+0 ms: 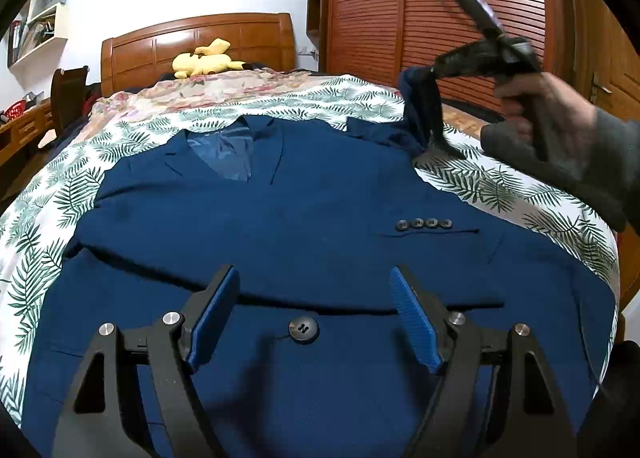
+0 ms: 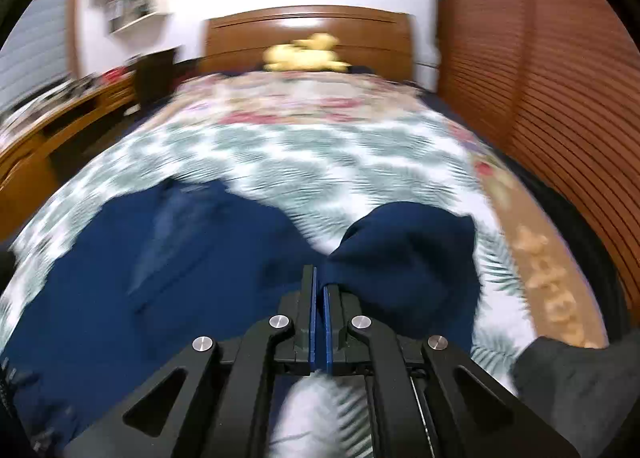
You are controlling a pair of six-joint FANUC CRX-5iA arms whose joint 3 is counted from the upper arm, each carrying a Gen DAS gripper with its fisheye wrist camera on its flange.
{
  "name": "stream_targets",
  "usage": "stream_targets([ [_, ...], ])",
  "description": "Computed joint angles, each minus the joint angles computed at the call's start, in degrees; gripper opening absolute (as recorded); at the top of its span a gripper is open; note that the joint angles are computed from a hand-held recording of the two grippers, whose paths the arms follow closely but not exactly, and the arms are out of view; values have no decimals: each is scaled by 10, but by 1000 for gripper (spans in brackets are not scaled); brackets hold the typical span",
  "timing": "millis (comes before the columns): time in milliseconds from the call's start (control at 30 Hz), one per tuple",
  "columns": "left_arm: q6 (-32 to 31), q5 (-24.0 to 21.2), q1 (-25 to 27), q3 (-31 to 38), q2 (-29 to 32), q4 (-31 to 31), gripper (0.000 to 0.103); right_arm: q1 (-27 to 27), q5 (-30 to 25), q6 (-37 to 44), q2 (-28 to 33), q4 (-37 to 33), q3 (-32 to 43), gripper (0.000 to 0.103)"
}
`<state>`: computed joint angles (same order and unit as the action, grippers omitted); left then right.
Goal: Fold large clothes
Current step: 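Lift that side with the right tool and fold it toward the center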
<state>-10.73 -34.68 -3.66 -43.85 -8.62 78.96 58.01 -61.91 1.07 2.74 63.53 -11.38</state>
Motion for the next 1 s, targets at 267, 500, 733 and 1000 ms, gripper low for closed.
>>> stream_targets([
  [267, 1, 0, 0, -1, -2, 0, 78, 57, -5, 49, 30, -80, 15, 3],
  [500, 2, -1, 0, -1, -2, -3, 78, 69, -40, 18, 13, -48, 2, 45],
  [733, 7, -1, 0, 0, 0, -8, 78, 64, -82, -13, 11, -41, -3, 50],
  [1000, 10, -4, 3, 3, 2, -12, 78, 13, -105, -15, 35, -101, 16, 53],
])
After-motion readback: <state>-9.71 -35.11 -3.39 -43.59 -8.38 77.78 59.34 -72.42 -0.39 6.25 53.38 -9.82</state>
